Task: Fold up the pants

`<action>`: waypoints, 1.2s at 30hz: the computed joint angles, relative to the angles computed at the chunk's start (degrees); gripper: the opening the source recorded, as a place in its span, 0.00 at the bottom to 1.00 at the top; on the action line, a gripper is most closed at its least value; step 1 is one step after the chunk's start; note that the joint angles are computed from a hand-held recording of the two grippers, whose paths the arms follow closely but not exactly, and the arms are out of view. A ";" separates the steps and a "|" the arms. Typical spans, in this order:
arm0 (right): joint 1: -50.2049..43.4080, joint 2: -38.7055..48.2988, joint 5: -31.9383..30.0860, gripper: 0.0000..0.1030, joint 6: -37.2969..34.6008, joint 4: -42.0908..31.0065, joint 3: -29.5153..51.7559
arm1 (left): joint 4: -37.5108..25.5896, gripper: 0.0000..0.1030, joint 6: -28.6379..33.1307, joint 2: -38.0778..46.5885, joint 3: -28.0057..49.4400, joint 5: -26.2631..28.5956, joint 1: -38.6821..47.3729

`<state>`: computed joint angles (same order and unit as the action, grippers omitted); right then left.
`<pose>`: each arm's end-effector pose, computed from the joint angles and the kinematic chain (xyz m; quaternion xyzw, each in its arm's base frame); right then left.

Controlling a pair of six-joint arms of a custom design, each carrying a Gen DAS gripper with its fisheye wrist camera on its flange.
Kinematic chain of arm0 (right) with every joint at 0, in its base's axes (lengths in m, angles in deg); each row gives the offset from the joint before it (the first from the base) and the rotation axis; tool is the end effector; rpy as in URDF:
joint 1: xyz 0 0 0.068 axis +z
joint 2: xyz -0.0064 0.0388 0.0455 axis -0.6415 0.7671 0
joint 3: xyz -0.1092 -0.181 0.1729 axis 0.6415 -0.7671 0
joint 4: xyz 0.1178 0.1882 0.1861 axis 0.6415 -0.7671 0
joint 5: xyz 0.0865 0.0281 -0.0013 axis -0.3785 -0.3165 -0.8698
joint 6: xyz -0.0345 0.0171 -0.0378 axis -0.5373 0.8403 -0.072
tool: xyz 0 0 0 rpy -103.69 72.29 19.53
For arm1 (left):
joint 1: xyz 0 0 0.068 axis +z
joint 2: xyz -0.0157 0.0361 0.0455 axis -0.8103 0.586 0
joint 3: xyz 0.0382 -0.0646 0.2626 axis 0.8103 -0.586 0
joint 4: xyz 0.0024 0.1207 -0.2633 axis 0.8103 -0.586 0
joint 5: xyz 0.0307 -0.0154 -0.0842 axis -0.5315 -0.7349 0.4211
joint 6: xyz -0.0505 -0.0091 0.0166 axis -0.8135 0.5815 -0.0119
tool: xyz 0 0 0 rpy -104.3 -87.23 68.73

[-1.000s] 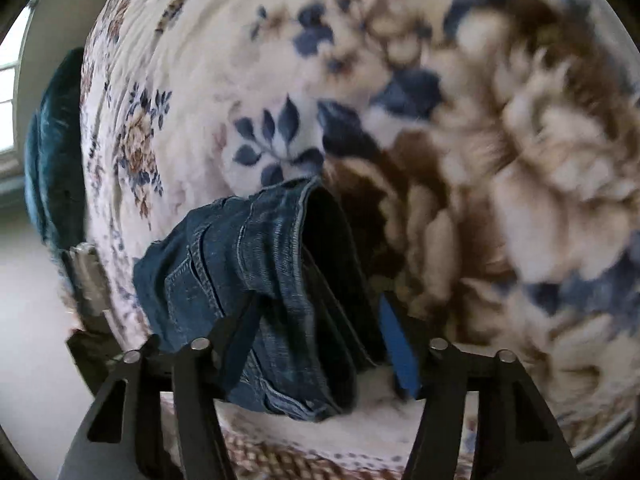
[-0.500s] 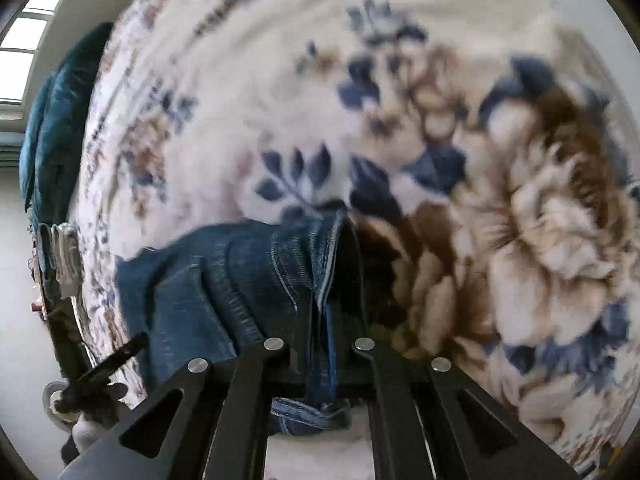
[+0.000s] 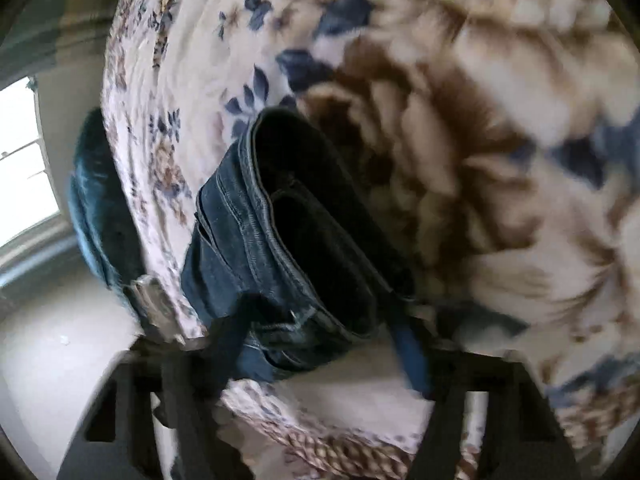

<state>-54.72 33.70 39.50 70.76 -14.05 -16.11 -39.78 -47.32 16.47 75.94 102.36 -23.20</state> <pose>0.2207 -0.0337 0.2268 -0.3218 -0.8756 -0.3556 0.0573 0.2899 0.1641 0.2173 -0.0957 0.9878 -0.1224 0.0087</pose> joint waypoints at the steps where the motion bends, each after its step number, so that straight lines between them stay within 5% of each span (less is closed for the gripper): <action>1: 0.67 -0.84 1.41 0.31 0.92 0.59 -0.41 | 0.00 0.93 0.65 0.07 -0.09 0.06 0.17; 4: 3.40 -3.96 6.56 0.21 0.96 -0.28 0.77 | -0.12 0.93 1.57 0.05 -0.68 0.40 -0.05; 10: 10.25 -0.08 14.70 0.26 -2.17 -0.39 1.15 | 2.00 0.93 1.64 -1.08 -1.83 -2.76 -1.81; 12: 12.38 1.33 16.95 0.36 -3.66 -1.26 4.61 | 2.20 0.93 1.48 -2.73 -1.79 -3.42 -2.78; 13: 12.76 1.24 17.90 0.47 -4.44 -2.12 6.07 | 2.69 0.93 1.74 -4.40 -1.99 -3.99 -3.38; 14: 13.06 0.92 18.56 0.71 -4.85 -2.51 7.45 | 3.27 0.93 1.79 -5.83 -2.16 -3.87 -3.66; 16: 12.46 -0.49 17.36 0.91 -6.32 -2.46 10.25 | 4.47 0.93 1.65 -8.26 -1.91 -0.81 -3.56; 22: 10.42 5.48 12.77 0.91 -7.57 0.45 14.34 | 2.44 0.90 -3.12 0.35 7.36 4.16 -3.09; 26: 8.93 2.66 9.58 0.91 -0.87 1.72 11.13 | -2.49 0.90 -5.43 1.05 8.66 10.88 1.93; 31: 5.38 -18.20 3.31 0.91 14.83 4.48 -5.65 | -8.54 0.90 -9.35 -4.37 -2.60 16.69 8.49; 36: 8.24 -32.37 -4.08 0.91 32.36 15.40 -23.26 | -1.91 0.90 -17.25 -8.27 -16.55 25.53 11.59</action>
